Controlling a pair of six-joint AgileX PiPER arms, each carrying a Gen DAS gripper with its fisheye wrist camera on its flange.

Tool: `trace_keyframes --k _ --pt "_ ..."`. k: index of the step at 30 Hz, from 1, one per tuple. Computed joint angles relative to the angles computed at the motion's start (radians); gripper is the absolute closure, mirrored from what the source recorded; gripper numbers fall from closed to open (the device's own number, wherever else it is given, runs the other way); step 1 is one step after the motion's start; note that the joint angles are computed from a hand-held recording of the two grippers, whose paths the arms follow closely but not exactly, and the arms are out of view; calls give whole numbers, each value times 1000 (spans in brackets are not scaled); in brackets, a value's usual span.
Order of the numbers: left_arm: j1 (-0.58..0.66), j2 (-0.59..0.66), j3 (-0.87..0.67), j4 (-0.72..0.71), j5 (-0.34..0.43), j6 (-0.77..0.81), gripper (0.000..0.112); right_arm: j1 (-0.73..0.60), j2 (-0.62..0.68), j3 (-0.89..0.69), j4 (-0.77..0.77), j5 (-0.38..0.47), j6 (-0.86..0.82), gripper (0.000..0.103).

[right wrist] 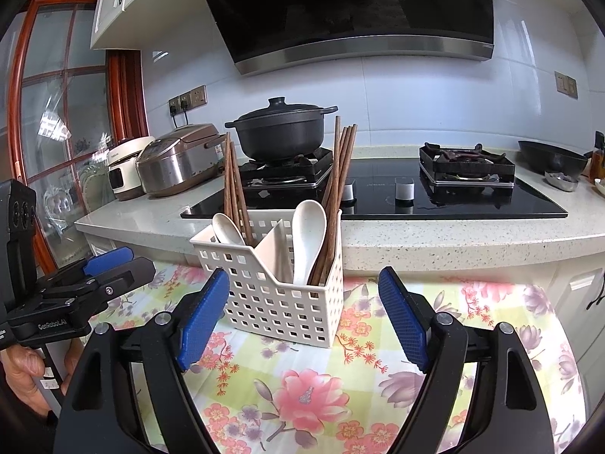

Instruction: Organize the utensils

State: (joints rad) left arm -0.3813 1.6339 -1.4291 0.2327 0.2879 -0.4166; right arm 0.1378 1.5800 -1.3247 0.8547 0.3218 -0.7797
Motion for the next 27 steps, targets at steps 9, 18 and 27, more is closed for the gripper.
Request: trace_keyframes --k 9,18,27 --pt "-3 -1 0 6 0 -2 25 2 -1 -1 -4 0 3 26" --pt "0 -3 -1 -6 0 8 25 4 -2 0 -6 2 6 26" --pt "2 -4 -1 -9 0 11 25 6 -3 -3 -16 6 16 26"
